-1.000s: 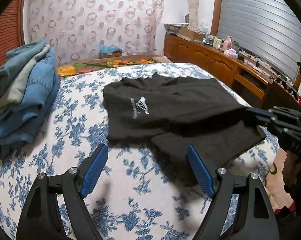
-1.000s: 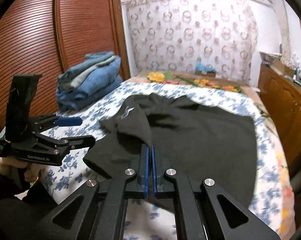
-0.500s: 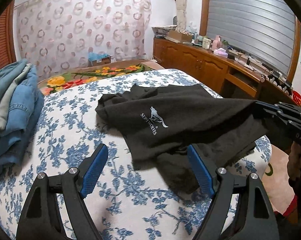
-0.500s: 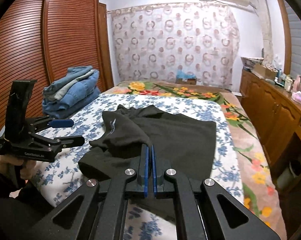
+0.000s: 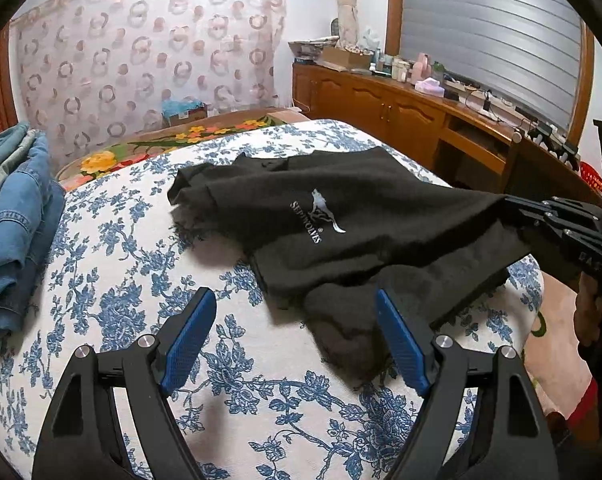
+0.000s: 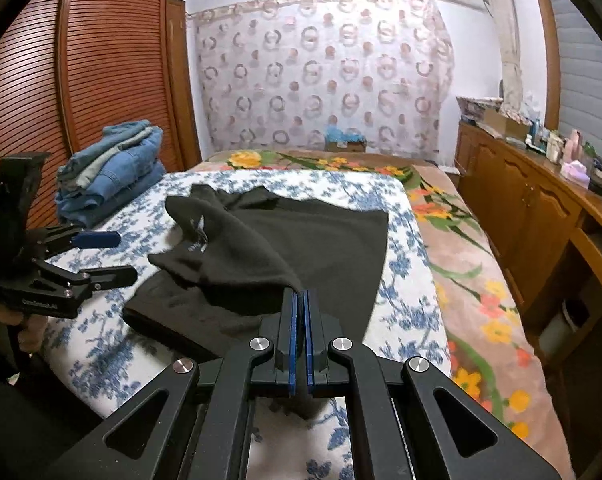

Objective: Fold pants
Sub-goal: 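Close the right tool on the folded garment's edge and lift it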

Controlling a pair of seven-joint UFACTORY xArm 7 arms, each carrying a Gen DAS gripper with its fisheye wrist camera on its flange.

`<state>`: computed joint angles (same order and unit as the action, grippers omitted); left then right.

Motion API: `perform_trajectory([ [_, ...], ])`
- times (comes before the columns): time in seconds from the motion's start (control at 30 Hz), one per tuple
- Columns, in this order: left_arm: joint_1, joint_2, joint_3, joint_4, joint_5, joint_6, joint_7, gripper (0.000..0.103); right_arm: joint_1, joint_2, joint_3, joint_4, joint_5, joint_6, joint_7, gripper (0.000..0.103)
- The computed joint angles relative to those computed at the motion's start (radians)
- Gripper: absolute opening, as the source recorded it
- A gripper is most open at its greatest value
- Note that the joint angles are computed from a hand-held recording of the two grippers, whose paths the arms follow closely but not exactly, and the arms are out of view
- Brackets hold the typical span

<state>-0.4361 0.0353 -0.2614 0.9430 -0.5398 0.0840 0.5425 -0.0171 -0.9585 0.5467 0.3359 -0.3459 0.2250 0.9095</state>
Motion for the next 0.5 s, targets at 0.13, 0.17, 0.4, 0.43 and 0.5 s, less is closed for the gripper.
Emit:
perform_trajectory([
  [0.13, -0.002, 0.006, 0.001, -0.003, 0.027, 0.003, -0.024, 0.082, 0.016, -0.005, -0.017, -0.01, 0.007, 0.021, -0.002, 0.003],
  [0.17, -0.002, 0.007, 0.001, -0.004, 0.039, 0.004, -0.033, 0.082, 0.022, -0.008, -0.019, -0.01, 0.009, 0.029, -0.001, 0.003],
  [0.4, -0.002, 0.02, 0.003, -0.004, 0.121, 0.011, -0.103, 0.082, 0.04, -0.003, -0.046, -0.02, 0.015, 0.041, -0.004, 0.003],
  [0.43, -0.002, 0.023, 0.004, -0.003, 0.137, 0.013, -0.117, 0.082, 0.038, 0.001, -0.052, -0.027, 0.014, 0.033, -0.005, 0.003],
  [0.5, 0.001, 0.026, 0.002, -0.005, 0.152, 0.015, -0.127, 0.082, 0.042, 0.002, -0.058, -0.035, 0.019, 0.032, -0.004, 0.003],
])
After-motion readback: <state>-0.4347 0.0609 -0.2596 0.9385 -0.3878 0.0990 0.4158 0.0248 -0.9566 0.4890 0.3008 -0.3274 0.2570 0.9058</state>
